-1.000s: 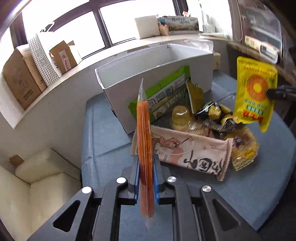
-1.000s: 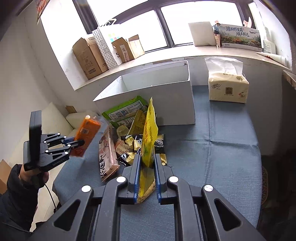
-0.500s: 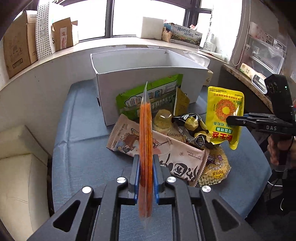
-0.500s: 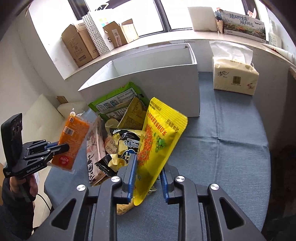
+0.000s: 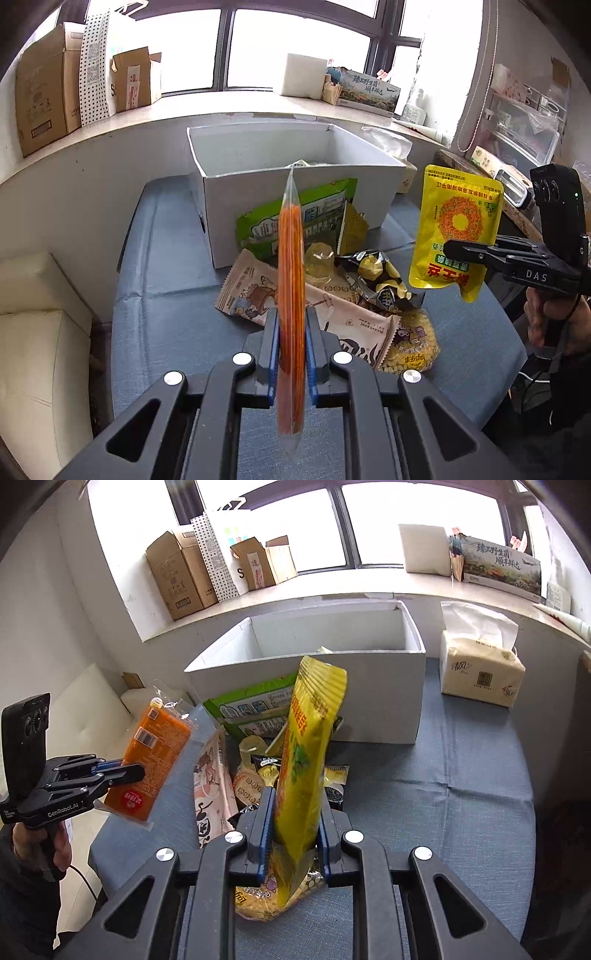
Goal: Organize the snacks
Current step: 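Lower both packets into the white box and open both tools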
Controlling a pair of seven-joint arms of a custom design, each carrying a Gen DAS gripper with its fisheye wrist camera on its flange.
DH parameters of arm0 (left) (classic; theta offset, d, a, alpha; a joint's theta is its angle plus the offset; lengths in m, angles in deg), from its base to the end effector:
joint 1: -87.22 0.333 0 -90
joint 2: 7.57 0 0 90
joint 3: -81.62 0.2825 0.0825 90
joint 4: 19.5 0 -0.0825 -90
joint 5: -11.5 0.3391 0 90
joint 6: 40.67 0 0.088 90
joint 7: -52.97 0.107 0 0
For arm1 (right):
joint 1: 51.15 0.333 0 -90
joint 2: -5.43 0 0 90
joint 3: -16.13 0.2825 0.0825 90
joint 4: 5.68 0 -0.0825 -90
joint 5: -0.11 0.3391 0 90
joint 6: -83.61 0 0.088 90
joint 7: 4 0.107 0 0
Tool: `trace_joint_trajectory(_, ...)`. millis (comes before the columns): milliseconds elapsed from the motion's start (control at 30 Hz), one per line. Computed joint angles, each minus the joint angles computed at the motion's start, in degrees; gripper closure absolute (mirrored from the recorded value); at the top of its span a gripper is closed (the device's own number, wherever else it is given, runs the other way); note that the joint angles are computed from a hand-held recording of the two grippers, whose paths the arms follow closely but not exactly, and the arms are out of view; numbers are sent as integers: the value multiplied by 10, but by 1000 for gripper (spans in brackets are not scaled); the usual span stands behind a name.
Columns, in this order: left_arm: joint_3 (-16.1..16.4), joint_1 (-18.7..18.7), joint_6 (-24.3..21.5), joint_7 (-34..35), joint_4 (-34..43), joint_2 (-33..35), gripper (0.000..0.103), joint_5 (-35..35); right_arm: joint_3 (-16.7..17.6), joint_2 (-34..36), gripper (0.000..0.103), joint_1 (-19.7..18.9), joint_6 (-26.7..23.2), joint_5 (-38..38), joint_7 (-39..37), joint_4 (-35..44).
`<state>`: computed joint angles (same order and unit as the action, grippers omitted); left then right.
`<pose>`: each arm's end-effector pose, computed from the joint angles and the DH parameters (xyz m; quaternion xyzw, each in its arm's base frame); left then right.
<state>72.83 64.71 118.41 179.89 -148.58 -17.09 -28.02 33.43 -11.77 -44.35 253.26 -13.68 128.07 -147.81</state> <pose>0.4415 -0.2392 0.4941 -0.4168 0.8246 -0.3700 0.0976 0.4100 0.2086 0.4772 -0.6300 0.6764 -0.1803 0.3363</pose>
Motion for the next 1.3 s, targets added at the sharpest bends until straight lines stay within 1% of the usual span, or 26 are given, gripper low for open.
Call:
trace_joint_trajectory(133,3,-8,2,10,13,-14,89,-7,9,-23,82,-10,-7,-13,-1,12)
trace_joint_trajectory(233,6,-13,7,14,39,-14,89,-11,7,-25,82,-14,-17,-16,-10,36)
trace_joint_trajectory(333,9,-14,2,20,86,1,89,-26,11,-10,82,-33,-25,-37,-10,76)
trace_joint_trajectory(433,0,-2,-1,11,156,42,89,-23,-7,25,82,-32,-26,-42,-17,128)
trace_joint_trajectory(500,-18,14,12,-24,207,81,89,24,-22,57,82,-28,-34,-48,-22,172)
trace_joint_trajectory(533,-26,22,16,-49,235,103,89,53,-23,73,82,-33,-44,-70,-10,196)
trace_joint_trajectory(600,-36,32,8,-96,301,153,89,110,-39,109,82,-23,-62,-77,-17,243)
trace_joint_trajectory(633,-35,31,6,-132,333,181,89,156,-48,126,82,-18,-66,-78,-22,264)
trace_joint_trajectory(667,-32,28,-6,-166,371,210,89,197,-57,145,82,-10,-83,-72,-40,290)
trace_joint_trajectory(733,-29,23,-27,-212,441,266,89,249,-72,183,82,0,-113,-81,-44,335)
trace_joint_trajectory(800,-21,12,-47,-253,504,318,89,302,-87,218,82,10,-128,-57,-66,370)
trace_joint_trajectory(833,-14,5,-65,-273,538,343,89,330,-94,234,82,14,-133,-44,-76,384)
trace_joint_trajectory(900,-9,-4,-91,-302,586,381,89,369,-105,260,82,21,-142,-18,-105,407)
trace_joint_trajectory(933,-3,-11,-100,-319,604,394,87,394,-110,270,81,24,-149,-7,-119,415)
trace_joint_trajectory(967,-3,-13,-114,-329,622,408,85,409,-116,281,78,29,-162,-2,-131,429)
trace_joint_trajectory(1000,-5,-12,-127,-339,633,416,80,420,-129,289,53,40,-173,-17,-124,438)
trace_joint_trajectory(1033,-6,-12,-126,-350,631,417,61,432,-147,289,32,55,-172,-46,-94,437)
trace_joint_trajectory(1067,-8,-9,-111,-359,615,410,40,443,-163,282,1,66,-154,-64,-65,424)
trace_joint_trajectory(1100,-8,-7,-97,-375,599,403,29,455,-172,271,0,71,-115,-64,-54,400)
trace_joint_trajectory(1133,-3,-8,-83,-397,584,395,8,472,-177,262,0,72,-85,-51,-56,382)
trace_joint_trajectory(1167,-3,-4,-68,-411,566,387,1,483,-185,255,0,78,-79,-55,-44,375)
trace_joint_trajectory(1200,-5,-1,-60,-424,556,381,1,492,-192,250,0,85,-78,-67,-28,370)
trace_joint_trajectory(1267,-21,13,-69,-434,557,378,1,496,-192,241,0,86,-76,-66,-35,362)
trace_joint_trajectory(1300,-30,21,-71,-434,554,375,1,495,-193,238,0,88,-82,-72,-34,361)
